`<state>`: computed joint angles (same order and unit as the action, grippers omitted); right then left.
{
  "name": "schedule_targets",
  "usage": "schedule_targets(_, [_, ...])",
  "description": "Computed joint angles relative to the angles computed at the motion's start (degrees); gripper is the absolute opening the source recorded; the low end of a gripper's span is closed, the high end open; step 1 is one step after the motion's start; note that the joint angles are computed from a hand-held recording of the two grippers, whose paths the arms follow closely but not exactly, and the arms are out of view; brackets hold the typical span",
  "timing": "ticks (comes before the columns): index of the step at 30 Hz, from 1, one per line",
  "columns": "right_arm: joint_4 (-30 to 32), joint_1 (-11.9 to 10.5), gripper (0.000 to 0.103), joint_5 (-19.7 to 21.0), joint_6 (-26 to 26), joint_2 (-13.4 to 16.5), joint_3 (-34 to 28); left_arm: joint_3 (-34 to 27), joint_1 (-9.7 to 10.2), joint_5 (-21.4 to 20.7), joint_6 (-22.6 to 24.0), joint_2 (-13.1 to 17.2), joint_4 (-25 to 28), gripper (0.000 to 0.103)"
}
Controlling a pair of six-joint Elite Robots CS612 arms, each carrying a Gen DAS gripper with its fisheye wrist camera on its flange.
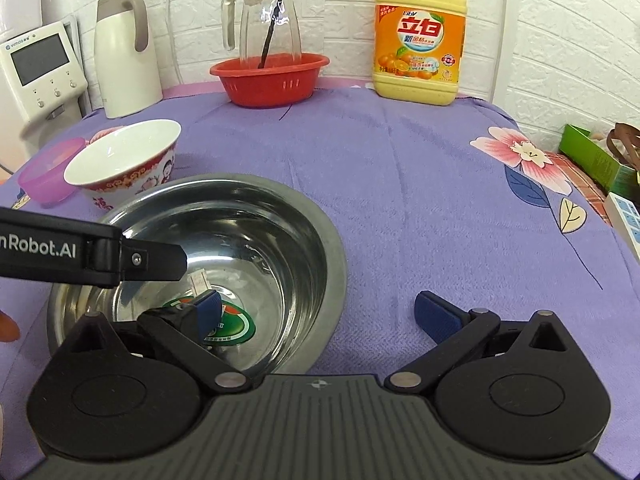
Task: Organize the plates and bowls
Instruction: 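Move the right tool over the steel bowl, then close the right tool on the steel bowl rim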
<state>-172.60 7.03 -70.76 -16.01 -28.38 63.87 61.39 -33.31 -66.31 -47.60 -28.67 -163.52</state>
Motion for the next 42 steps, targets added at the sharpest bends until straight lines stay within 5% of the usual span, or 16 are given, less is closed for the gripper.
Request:
schedule_targets(8, [1.37, 0.19, 0.103, 0.31, 0.18, -0.33, -0.07, -0.53, -0.22, 0.77, 2.76, 0.53, -0.75, 0.076])
schedule_targets(11, [1.02, 0.25, 0.103, 0.59, -0.43, -0.53, 0.4, -0.82, -0.38, 1.2, 4.86, 0.93, -1.67, 0.056])
schedule_targets(14, [-0.44, 0.11, 0.103, 0.82, -0.03, -0.5, 0.83, -1.96, -1.05, 4.48, 7.71, 1.81, -1.21, 0.046])
schedule_targets(17, [-1.53, 0.26, 0.103, 1.19, -0.17, -0.85, 1.72, -2.97, -1.12, 3.32, 7.76, 2.21, -1.02, 0.036])
schedule_targets(23, [-0.42, 0.07, 0.085, 2.67, 0.14, -3.64, 5.57, 1.77, -1.22, -2.24, 4.39, -0.75, -3.44, 0.035])
schedule_targets(33, [-8.26, -1.1, 0.086, 7.11, 0.59, -10.06, 18.5, 14.9, -5.06, 0.1, 7.22, -7.9, -9.28, 0.033])
schedule_targets(42, [-13.3, -1.41, 0.086, 6.61, 0.91, -13.17, 26.82, 21.12, -7.54, 1.52, 4.85, -9.93, -12.53, 0.033])
